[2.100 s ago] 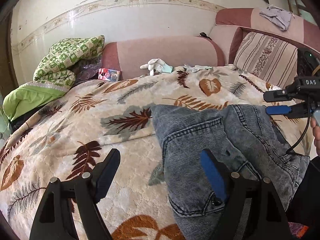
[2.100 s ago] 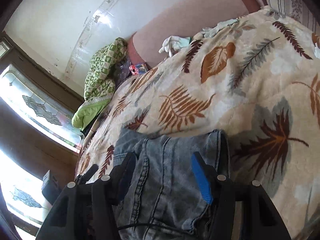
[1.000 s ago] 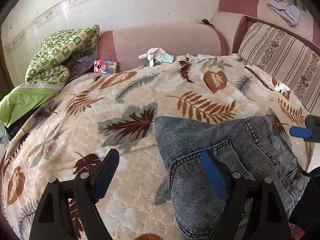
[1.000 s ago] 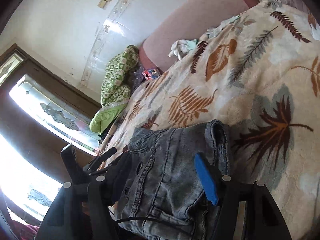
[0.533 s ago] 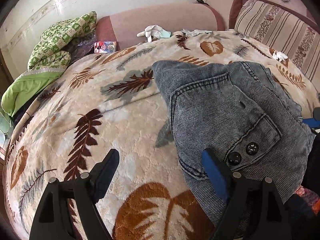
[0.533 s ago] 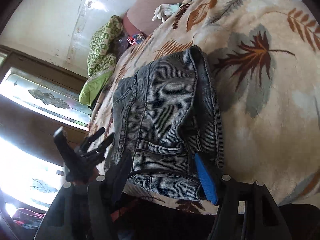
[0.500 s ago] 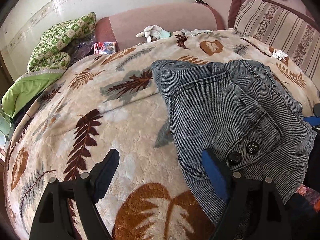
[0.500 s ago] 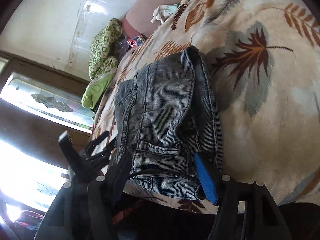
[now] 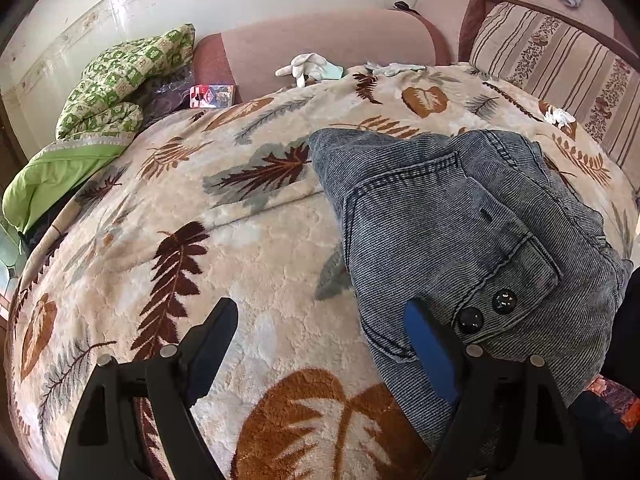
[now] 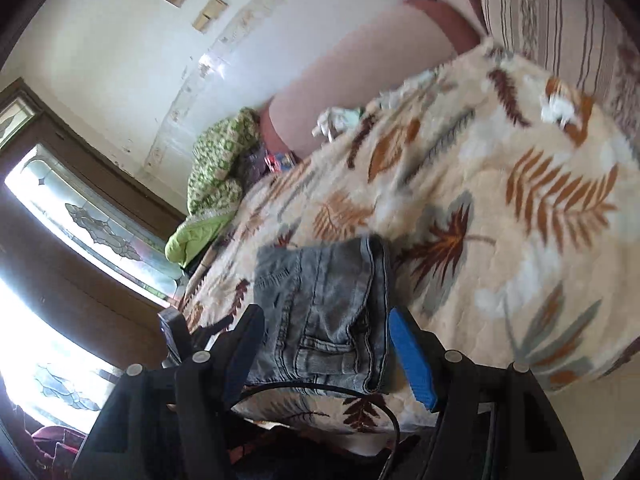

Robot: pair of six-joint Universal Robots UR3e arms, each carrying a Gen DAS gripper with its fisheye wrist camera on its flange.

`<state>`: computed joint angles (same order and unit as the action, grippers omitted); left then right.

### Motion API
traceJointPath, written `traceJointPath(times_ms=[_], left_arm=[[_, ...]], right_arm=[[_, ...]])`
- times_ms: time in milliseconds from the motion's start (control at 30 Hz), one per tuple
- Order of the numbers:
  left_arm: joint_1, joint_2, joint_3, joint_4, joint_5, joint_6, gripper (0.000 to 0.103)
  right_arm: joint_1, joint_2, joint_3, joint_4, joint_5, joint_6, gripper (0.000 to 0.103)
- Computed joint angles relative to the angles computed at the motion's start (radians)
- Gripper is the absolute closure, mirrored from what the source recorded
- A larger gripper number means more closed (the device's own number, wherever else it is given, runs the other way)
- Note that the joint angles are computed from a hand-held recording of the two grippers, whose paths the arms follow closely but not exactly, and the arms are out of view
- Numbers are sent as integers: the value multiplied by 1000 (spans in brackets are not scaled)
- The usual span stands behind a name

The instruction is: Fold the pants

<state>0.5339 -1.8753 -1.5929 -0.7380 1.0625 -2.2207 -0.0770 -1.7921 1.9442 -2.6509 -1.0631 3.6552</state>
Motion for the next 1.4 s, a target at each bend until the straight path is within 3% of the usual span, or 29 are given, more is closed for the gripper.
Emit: traceJointPath(times_ms=[133,200,267,367,500,567,633,800,933,1033,1200,1267,1400], left_arm=[[22,3,37,-65,-36,-4,18],[34,-1,65,-106,-59,-13,18],[47,-8,93,-141,-81,-23,18],[62,-17,123,-191,-101,-26,17],[76,-27,135,-220,-110,-22,17],[80,-41,166,-273,-121,-17,17],[80,-54,201,-332,-127,-13,17],[74,-50,198,-353,-137,7,17],[71,-42,178,-327,-135,10,17],[66,-51,179,-310,-130,-7,17],[63,-64,160,-246,-123,-31,17],[60,-72,156,-222,-116,-42,17],[57,-92,170,-211,-103,-62,17]], right_arm=[[6,-183,-47,27,-111,-38,32],[37,-194,-61,-56,-154,-33,12],[87,-159,-41,-174,-199,-24,6],[119,-31,-35,-226,-157,1,6],[88,173,21,-273,24,96,6],[95,255,38,-301,42,139,6],[109,301,17,-226,33,134,6],[132,288,-34,41,-111,103,6],[110,149,-5,156,-264,83,6],[130,87,-22,161,-441,94,6],[163,172,-86,70,-591,106,6],[161,248,-135,46,-568,94,6],[132,337,-129,-61,-404,94,6]])
